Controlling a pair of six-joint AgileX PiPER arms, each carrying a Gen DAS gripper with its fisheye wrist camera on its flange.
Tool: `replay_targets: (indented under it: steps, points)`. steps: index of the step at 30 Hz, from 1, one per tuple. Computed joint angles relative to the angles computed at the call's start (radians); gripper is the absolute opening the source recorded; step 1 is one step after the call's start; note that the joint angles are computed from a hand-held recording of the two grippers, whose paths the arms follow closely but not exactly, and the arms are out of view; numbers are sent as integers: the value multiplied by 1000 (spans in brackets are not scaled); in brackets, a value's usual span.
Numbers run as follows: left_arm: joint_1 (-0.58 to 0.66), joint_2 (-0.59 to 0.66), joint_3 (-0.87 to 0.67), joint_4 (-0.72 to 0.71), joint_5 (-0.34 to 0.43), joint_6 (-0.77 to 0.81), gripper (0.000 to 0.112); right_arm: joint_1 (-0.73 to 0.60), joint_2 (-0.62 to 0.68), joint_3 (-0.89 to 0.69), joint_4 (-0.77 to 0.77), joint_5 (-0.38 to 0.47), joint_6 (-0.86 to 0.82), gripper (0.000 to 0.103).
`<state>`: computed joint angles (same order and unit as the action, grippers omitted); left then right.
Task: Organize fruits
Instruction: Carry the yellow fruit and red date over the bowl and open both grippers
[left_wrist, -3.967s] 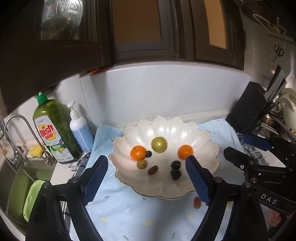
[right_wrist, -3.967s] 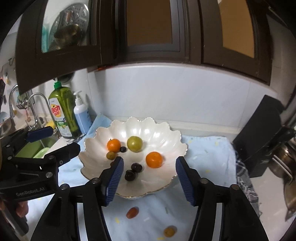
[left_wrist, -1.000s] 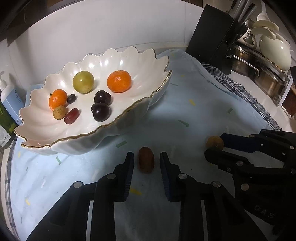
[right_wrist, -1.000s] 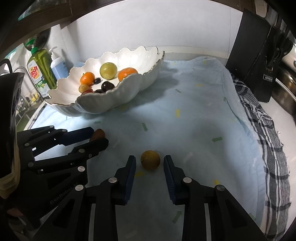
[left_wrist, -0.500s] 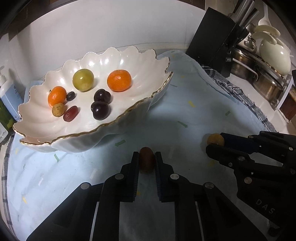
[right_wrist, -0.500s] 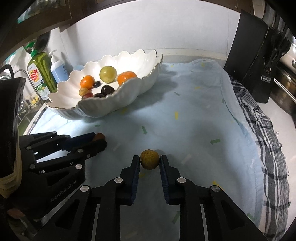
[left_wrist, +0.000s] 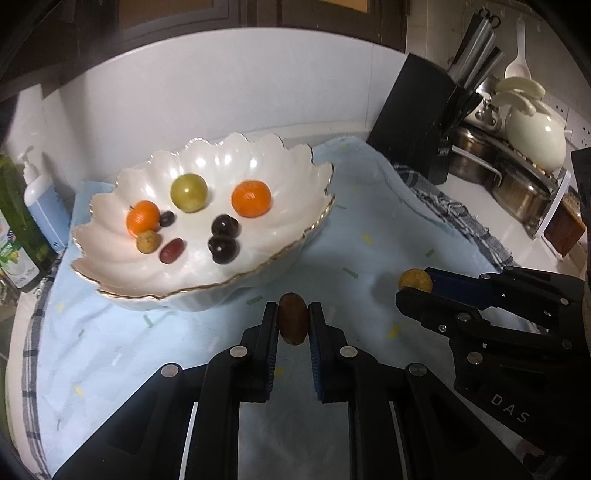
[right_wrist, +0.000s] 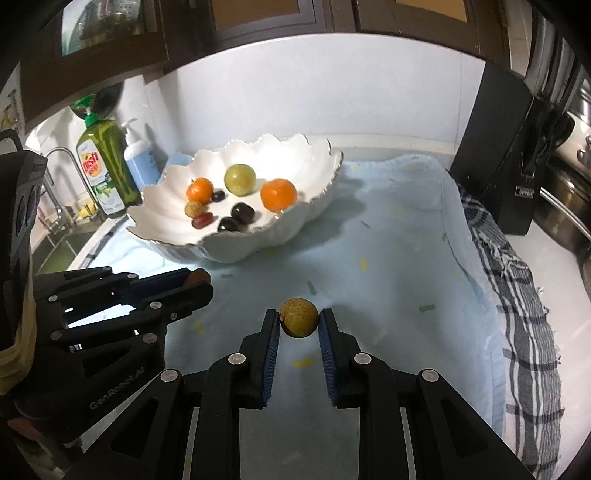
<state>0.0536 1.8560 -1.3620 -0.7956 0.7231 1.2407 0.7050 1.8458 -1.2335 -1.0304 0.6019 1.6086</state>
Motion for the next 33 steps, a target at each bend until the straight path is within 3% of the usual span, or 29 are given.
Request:
replay_targets:
  steps: [19, 33]
  points:
    - [113, -99, 0, -128, 47, 67, 17, 74, -41, -78, -127, 67, 33, 23]
    - [138, -91, -95, -207, -19, 94, 17, 46, 6, -237, -162, 78, -80, 23]
